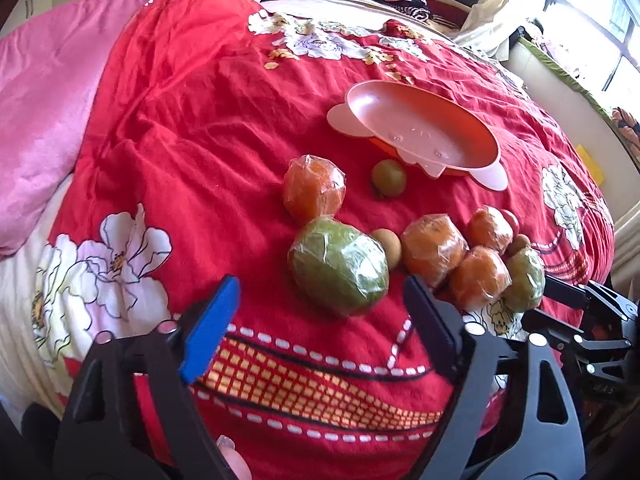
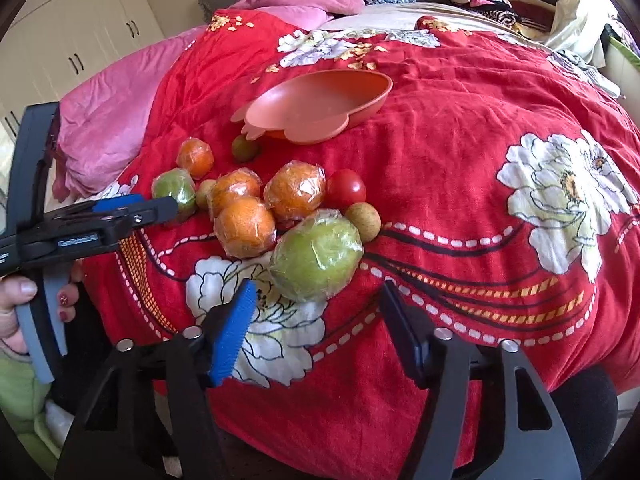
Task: Organize fruits
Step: 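Grasp a wrapped green fruit with the right tool while the left tool grasps another, then lift both held green fruits and carry them over the pink dish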
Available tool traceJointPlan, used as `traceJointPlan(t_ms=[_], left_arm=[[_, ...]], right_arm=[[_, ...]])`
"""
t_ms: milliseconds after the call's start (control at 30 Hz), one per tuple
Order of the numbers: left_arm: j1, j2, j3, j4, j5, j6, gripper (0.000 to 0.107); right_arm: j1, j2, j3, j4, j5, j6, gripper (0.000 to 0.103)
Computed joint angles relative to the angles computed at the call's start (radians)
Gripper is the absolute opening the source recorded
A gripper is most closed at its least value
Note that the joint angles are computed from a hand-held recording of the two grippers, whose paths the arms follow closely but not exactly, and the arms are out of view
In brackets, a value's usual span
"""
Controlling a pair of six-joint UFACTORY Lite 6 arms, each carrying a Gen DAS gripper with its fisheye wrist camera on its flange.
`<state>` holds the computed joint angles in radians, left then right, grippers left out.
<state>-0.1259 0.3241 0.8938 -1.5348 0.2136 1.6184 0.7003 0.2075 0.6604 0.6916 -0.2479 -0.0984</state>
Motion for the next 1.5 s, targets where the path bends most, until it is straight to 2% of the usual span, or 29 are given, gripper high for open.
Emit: traceJointPlan(t_ms=[100,233,300,400,533,667,700,733,1200,1500], left_arm=[[0.008,0.024,0.025,0.025,0.021,-0.021,0.066],[0.014,0.045,0.043,0.034,0.039,-0.021,0.064],[0.013,0.057,0.056,0.039,0.042,-0.025,0.063],[0.011,0.08,0.077,0.038,0.045,-0.02,0.061],[0.006,0.1,0.093,0.015,0.046,0.004,0.058],[0.005,0.113,0.106,0.011,0.06,0.013,0.052],[0.008,0.115,0.11,0.014,0.07,0.011,0.047],[0.01,0.117,0.115,0.027,0.079,0.0,0.046],[0.057,0.042,0.096,0.117,0.15,-0.087,0.045],[0.077,-0.002,0.142,0.225,0.22,-0.222,0.045]], right_arm=[[-0.015,0.018,0.022,-0.061,0.01,0.04,0.054],[-0.027,0.056,0.055,-0.061,0.01,0.022,0.05],[-0.04,0.076,0.076,-0.122,0.017,0.067,0.048],[-0.043,0.111,0.109,-0.129,0.022,0.054,0.047],[-0.063,0.127,0.12,-0.258,0.015,0.176,0.047],[-0.071,0.109,0.093,-0.363,-0.008,0.278,0.047],[-0.072,0.102,0.086,-0.377,-0.011,0.292,0.047],[-0.071,0.092,0.079,-0.371,-0.012,0.285,0.047],[-0.112,-0.071,-0.011,-0.355,-0.003,0.256,0.047],[-0.161,-0.078,0.042,-0.416,0.028,0.252,0.046]])
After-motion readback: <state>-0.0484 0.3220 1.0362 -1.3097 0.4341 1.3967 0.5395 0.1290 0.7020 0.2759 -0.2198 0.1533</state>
